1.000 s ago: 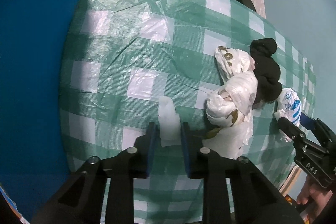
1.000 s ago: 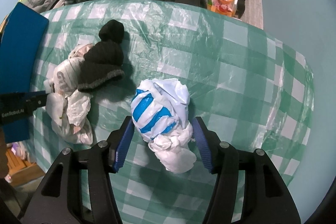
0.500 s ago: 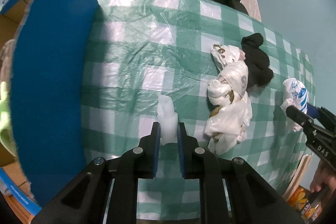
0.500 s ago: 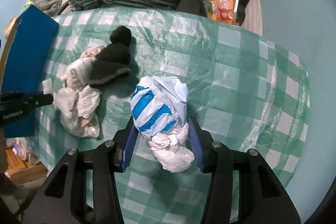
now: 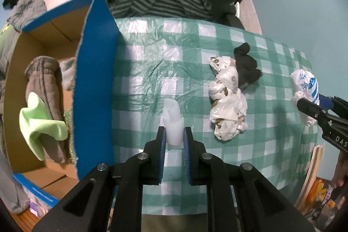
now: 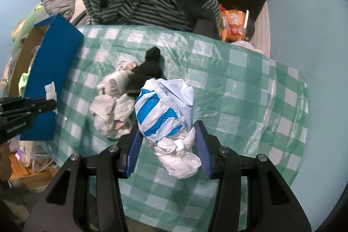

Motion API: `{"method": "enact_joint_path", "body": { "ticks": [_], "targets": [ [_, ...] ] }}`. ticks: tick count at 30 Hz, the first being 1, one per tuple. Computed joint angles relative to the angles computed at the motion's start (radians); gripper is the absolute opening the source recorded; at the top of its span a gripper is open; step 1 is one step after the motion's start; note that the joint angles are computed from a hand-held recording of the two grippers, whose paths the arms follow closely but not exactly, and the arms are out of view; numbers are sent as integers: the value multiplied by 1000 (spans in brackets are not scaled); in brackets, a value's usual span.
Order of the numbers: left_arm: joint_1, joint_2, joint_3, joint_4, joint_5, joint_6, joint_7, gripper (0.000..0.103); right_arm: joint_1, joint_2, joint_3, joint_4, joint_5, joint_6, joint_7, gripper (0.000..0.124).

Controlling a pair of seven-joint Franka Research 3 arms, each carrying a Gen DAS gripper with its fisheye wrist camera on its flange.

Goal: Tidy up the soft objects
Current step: 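Grasp the small white item with the left tool while right holds the striped sock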

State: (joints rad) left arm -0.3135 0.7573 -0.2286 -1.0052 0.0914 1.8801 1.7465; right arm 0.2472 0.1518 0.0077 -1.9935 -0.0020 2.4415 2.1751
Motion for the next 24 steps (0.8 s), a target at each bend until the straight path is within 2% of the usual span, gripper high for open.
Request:
{"method": "enact_joint_path", "body": {
  "ticks": [7, 13, 24],
  "targets": [
    [32, -77, -19, -90, -22, 46, 61, 15, 20, -31, 10, 22, -49, -33, 58, 47],
    [53, -108, -28, -104, -53, 39, 104, 15, 33, -39, 19, 46, -76, -47, 99, 47],
    [75, -179, -30, -173, -73, 90, 160, 15, 51, -45, 32, 98, -111, -66, 142, 47]
  ]
}}
